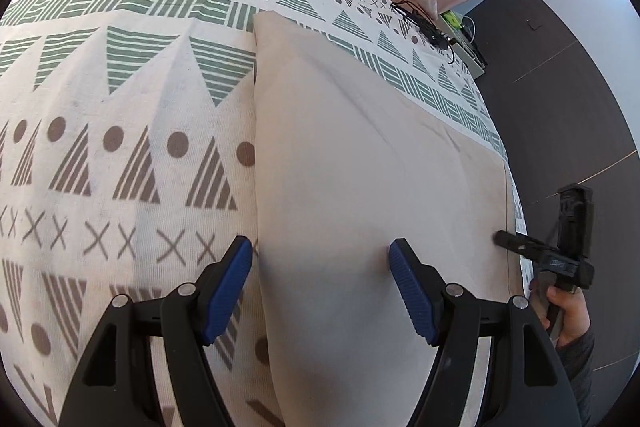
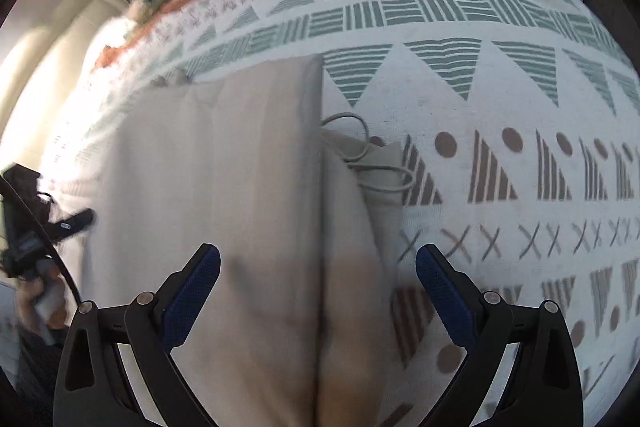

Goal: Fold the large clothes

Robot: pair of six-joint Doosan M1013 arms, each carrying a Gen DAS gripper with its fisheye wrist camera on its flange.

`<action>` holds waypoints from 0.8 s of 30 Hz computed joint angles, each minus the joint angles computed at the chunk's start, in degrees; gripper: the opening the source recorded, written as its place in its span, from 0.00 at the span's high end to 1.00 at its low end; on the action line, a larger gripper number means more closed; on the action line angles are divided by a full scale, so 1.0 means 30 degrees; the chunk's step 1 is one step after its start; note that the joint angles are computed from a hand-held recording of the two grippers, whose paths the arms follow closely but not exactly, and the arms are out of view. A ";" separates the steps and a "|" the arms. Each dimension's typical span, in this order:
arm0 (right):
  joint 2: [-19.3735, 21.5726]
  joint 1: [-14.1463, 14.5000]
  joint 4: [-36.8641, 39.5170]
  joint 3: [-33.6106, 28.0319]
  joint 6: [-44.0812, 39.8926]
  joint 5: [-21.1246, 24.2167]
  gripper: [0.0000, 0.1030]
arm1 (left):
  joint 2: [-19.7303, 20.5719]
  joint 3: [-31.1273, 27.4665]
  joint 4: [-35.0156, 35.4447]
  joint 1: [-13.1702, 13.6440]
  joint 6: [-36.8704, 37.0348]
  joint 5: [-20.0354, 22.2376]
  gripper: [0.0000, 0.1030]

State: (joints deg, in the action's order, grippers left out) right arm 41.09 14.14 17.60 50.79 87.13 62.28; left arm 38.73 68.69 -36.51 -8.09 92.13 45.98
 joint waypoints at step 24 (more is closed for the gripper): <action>0.1542 -0.1807 1.0050 -0.0273 -0.1676 0.1557 0.34 | 0.1282 -0.1795 0.0004 0.0071 0.0092 0.0394 0.41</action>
State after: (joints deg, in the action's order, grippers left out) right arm 45.72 8.71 47.75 49.97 82.10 66.95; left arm 42.58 63.30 -36.50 -7.88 92.41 47.16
